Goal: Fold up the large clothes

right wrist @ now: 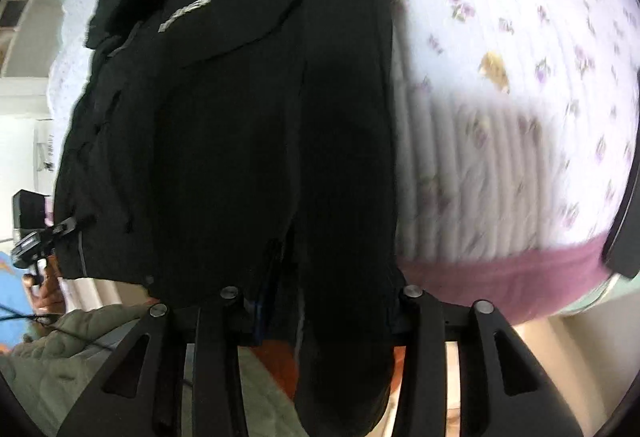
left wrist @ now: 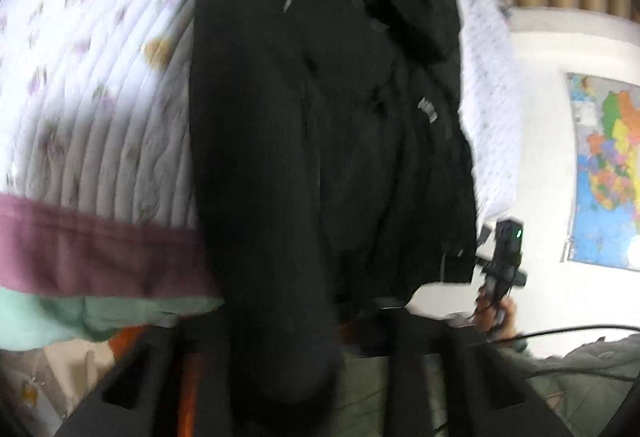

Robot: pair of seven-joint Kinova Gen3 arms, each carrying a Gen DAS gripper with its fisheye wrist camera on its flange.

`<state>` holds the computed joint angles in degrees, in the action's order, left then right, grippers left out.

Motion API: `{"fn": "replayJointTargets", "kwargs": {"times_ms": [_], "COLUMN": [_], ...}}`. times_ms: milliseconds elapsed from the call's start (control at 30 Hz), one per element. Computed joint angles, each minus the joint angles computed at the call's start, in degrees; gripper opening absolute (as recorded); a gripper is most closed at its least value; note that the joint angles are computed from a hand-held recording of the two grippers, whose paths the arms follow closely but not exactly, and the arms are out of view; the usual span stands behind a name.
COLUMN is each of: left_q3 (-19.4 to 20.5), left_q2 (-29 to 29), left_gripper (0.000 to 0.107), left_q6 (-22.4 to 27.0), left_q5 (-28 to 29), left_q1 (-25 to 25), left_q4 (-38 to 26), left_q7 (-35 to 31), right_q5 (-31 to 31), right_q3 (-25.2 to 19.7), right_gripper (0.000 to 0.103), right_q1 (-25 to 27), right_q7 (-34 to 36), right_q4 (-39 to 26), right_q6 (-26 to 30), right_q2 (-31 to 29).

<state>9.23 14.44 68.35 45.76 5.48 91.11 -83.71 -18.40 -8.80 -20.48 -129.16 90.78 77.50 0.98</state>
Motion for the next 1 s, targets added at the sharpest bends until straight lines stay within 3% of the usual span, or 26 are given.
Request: {"fn": "replayJointTargets", "kwargs": {"times_ms": [67, 333, 533, 800, 867, 1000], "left_q3": [-0.54, -0.95, -1.01, 0.97, 1.25, 2.26], "left_q2": [-1.11, -1.54, -0.02, 5.53, 8.31, 14.71], "left_gripper": [0.015, 0.015, 0.015, 0.015, 0.015, 0.015], "left_q6": [-2.21, -10.13, -14.03, -15.22, -15.61, -16.1], "left_q5": [2.37, 10.41, 9.55, 9.93, 8.36, 2.44], "left_q1": [-0.59, -3.25, -3.7, -6.59, -6.39, -5.62], "left_q4": [-0.44, -5.3, -9.21, -16.39, -20.79, -31.38], "left_q7": [-1.16, -4.24, -0.95, -0.61, 1.31, 7.71], "right_q5": [-0.23, 1.21, 1.55, 7.93, 11.16, 12.08], "right_q3": [0.38, 2.43, 4.21, 3.68, 3.57, 5.53], "right_gripper": [0.016, 0.015, 0.015, 0.015, 0.015, 0.016], "right_q1": [0.36, 3.13, 6.37, 5.43, 3.19, 3.63], "right_q7": [-0.12, 2.98, 4.29, 1.84, -0.79, -0.68], "right_q4": [-1.17, -13.8, -18.09, -30.72, -36.03, -46.64], "right_q6": [-0.54, -0.65, -2.39, -5.17, -4.66, -3.37], "right_q2": [-0.7, -0.53, -0.98, 7.23, 11.69, 19.17]}}
